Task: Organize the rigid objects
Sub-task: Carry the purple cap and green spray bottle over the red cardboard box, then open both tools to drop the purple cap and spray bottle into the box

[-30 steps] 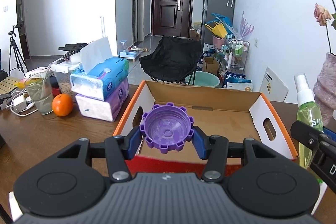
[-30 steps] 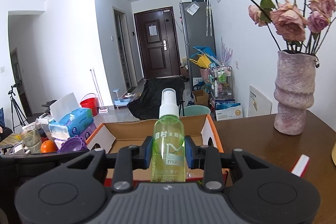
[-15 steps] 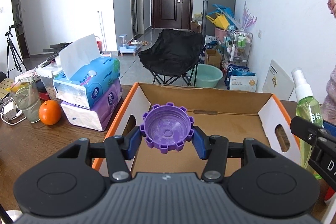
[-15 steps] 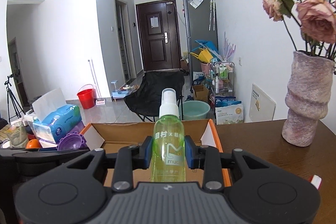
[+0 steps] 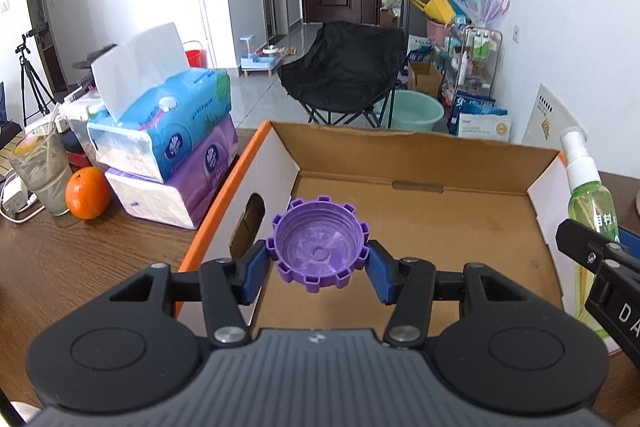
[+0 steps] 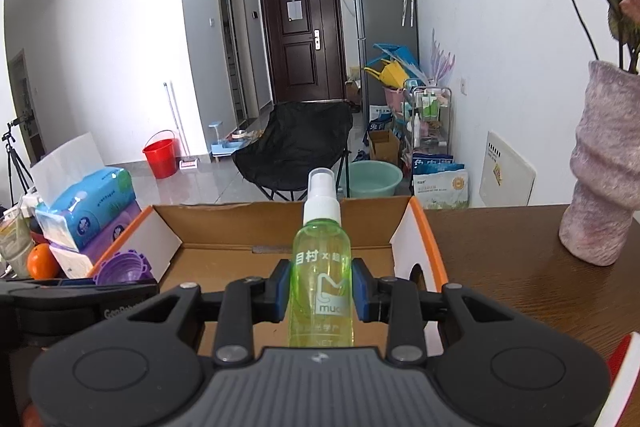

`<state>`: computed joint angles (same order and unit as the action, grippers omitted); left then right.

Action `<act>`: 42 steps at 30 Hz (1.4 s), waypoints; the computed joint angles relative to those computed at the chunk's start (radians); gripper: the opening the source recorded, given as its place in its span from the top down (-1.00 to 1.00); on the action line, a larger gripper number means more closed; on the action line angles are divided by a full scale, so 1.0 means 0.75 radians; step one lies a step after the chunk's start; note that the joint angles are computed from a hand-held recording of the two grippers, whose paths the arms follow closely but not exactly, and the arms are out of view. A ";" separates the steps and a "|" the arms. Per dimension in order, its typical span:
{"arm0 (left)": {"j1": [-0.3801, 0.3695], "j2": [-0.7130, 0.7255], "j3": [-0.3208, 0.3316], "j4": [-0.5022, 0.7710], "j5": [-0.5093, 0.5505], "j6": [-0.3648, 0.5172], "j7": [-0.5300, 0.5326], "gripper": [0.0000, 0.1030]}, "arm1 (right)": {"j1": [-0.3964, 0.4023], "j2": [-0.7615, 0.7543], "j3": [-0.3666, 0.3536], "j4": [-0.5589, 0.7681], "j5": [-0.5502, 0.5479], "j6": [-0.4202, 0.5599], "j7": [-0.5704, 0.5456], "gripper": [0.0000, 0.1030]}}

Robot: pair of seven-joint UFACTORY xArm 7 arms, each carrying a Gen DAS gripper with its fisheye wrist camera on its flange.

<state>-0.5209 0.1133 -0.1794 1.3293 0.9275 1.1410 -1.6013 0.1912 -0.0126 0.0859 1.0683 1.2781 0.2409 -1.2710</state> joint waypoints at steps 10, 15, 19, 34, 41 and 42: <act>0.008 0.020 0.013 -0.005 -0.027 -0.032 0.024 -0.04 | -0.017 0.065 0.026 0.025 -0.001 -0.015 0.013 0.41; 0.005 0.019 0.013 -0.003 -0.034 -0.027 0.031 -0.43 | -0.026 0.067 0.031 0.029 -0.029 -0.025 0.053 0.06; -0.001 0.017 0.012 0.000 -0.022 -0.010 0.025 -0.67 | -0.023 0.059 0.041 0.028 0.057 -0.109 -0.006 -0.63; -0.009 0.010 0.007 -0.002 0.013 0.017 -0.011 -1.00 | -0.020 0.029 0.023 0.017 0.054 -0.095 0.017 -0.96; -0.016 -0.005 -0.006 -0.005 0.033 0.025 -0.034 -1.00 | -0.008 -0.015 0.005 -0.015 0.083 -0.096 -0.014 -1.00; -0.018 -0.009 -0.008 -0.006 0.036 0.029 -0.038 -1.00 | -0.006 -0.025 0.000 -0.021 0.096 -0.094 -0.025 -1.00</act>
<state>-0.5343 0.1067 -0.1853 1.3247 0.9543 1.1626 -1.6298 0.1870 -0.0310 0.0862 1.0527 1.3499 0.1701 -1.2894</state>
